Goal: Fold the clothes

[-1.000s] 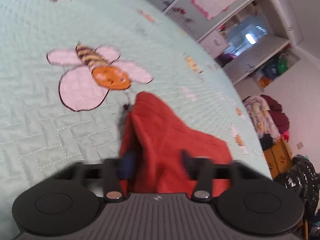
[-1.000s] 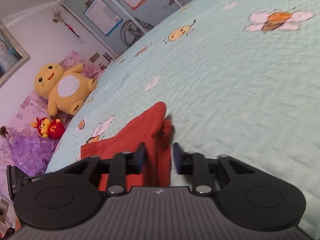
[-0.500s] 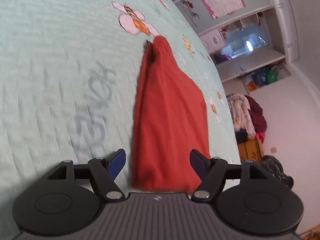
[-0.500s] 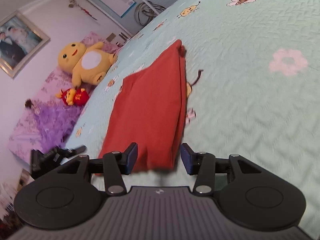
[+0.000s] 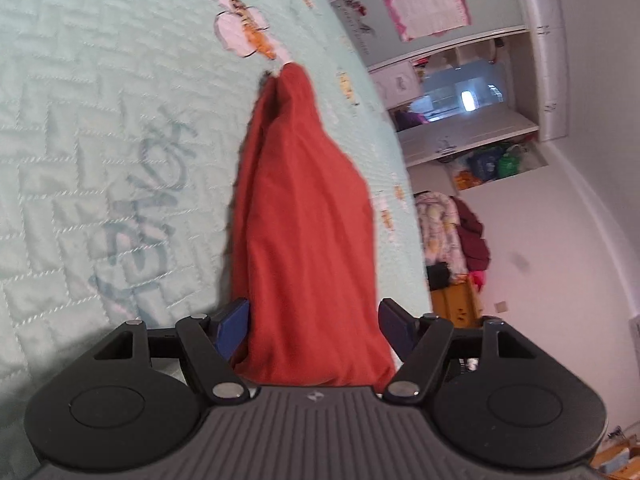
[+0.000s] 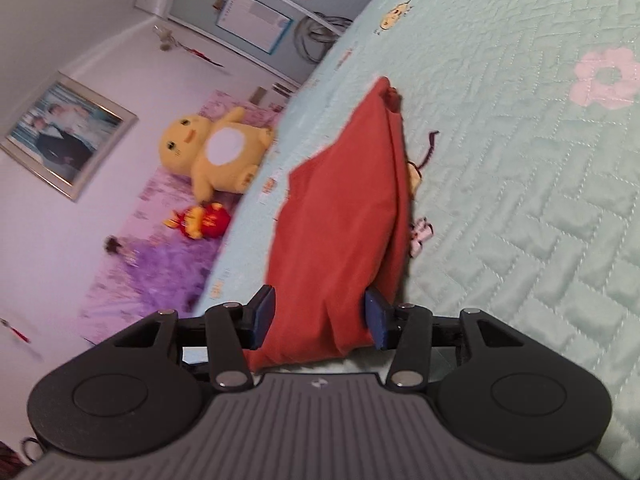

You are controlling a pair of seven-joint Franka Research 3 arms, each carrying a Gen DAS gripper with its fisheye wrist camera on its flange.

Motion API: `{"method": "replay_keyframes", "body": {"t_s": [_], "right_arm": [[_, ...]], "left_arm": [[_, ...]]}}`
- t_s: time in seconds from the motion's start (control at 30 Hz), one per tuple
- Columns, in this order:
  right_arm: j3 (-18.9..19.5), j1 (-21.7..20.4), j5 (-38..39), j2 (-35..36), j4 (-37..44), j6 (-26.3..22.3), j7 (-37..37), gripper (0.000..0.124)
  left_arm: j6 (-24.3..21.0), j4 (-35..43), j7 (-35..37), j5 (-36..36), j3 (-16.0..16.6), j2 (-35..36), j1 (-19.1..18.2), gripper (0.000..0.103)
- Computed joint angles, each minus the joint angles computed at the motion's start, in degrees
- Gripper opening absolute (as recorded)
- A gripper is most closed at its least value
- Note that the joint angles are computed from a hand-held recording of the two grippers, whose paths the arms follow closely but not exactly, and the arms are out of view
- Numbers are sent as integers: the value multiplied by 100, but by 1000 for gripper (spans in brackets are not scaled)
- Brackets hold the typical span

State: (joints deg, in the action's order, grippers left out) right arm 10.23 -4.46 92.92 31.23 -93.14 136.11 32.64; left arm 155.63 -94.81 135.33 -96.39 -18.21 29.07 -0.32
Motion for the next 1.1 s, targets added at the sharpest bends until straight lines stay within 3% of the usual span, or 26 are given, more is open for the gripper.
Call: {"method": "replay_keyframes", "body": {"t_s": [0.2, 0.4, 0.43, 0.5, 0.53, 0.57, 0.67, 0.77, 0.87, 0.97, 1.0, 1.07, 1.1], "right_arm": [[24, -194, -467, 467, 557, -781, 374, 50], [129, -159, -1418, 936, 1261, -951, 806, 47], [148, -155, -1545, 949, 1305, -937, 802, 43], [127, -120, -1938, 995, 1445, -998, 888, 6], [109, -115, -2164, 998, 1515, -1076, 925, 6], [92, -113, -2381, 998, 1586, -1166, 948, 5], [107, -226, -2813, 797, 1617, -1543, 627, 3], [-109, -45, -3415, 762, 1667, -1481, 813, 2], [-146, 51, -3716, 824, 1630, -1284, 1019, 2], [45, -122, -3322, 778, 1422, -1166, 1079, 8], [91, -185, -3177, 762, 1370, -1183, 1121, 19], [168, -291, -2914, 739, 1301, -1260, 1074, 35], [191, -320, -2789, 710, 1249, -1254, 1033, 40]], "left_arm": [[-364, 290, -240, 480, -45, 279, 56, 72], [-357, 492, -330, 908, -312, 554, 232, 72], [-423, 478, -345, 963, -343, 552, 286, 67], [-510, 440, -450, 1231, -340, 498, 340, 41], [-538, 399, -499, 1375, -335, 446, 365, 7], [-566, 359, -548, 1518, -330, 394, 391, 2], [-517, 57, -643, 1985, -262, 104, 414, 1], [-518, -125, -1126, 2685, -162, 41, 339, 1], [-296, -197, -1045, 2625, -354, 69, 443, 1], [-94, -259, -935, 2511, -486, 93, 497, 4], [-107, -221, -944, 2530, -502, 118, 509, 7], [-71, -142, -799, 2418, -588, 155, 563, 37], [13, -55, -789, 2445, -583, 212, 516, 46]]}}
